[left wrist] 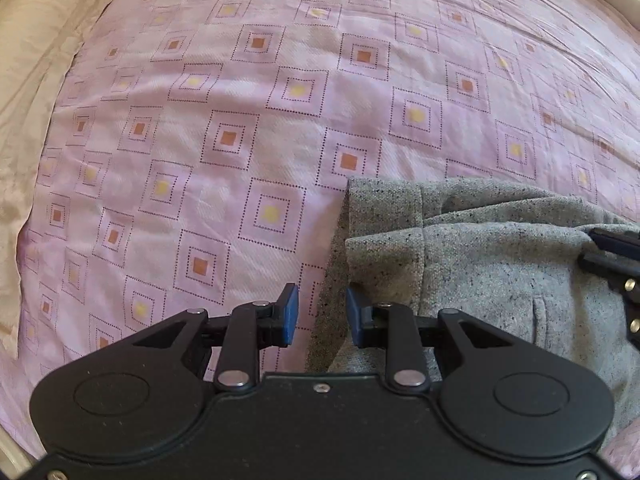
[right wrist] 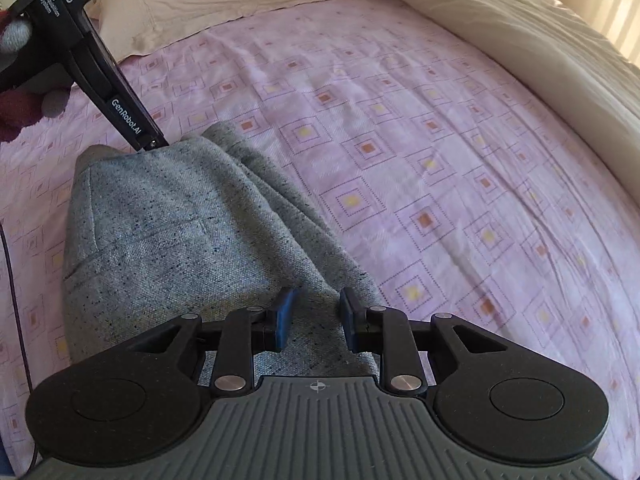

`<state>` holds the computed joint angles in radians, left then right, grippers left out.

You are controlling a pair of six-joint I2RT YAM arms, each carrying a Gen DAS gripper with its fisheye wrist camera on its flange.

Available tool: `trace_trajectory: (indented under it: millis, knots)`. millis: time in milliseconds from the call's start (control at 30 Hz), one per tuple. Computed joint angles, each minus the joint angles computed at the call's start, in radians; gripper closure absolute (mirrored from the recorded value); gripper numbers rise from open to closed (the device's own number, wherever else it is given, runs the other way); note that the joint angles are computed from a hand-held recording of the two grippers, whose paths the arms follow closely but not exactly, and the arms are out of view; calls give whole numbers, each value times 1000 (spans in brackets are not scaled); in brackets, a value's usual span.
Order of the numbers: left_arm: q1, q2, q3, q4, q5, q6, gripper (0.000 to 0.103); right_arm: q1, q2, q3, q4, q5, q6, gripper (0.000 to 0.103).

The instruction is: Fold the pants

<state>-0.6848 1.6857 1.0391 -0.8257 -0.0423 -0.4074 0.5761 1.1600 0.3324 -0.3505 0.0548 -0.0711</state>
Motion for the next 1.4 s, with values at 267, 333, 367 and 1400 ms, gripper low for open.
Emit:
trace_trajectory:
  millis: [267,333,367,1400]
  knots:
    - [-52,-118,-97,85,20,60,103,290,-363,-4,-302,111,167,101]
    - [-90,-183,-129,103,7,63,103,365,-394,0,-343,149,248,101]
    - [-110,-213,-138,105,-15,65,103,386,-403,2,-354,162,278,101]
    - [-268,77,46,93,-261,-8,78,96,-263,-69,-83,305,458,96]
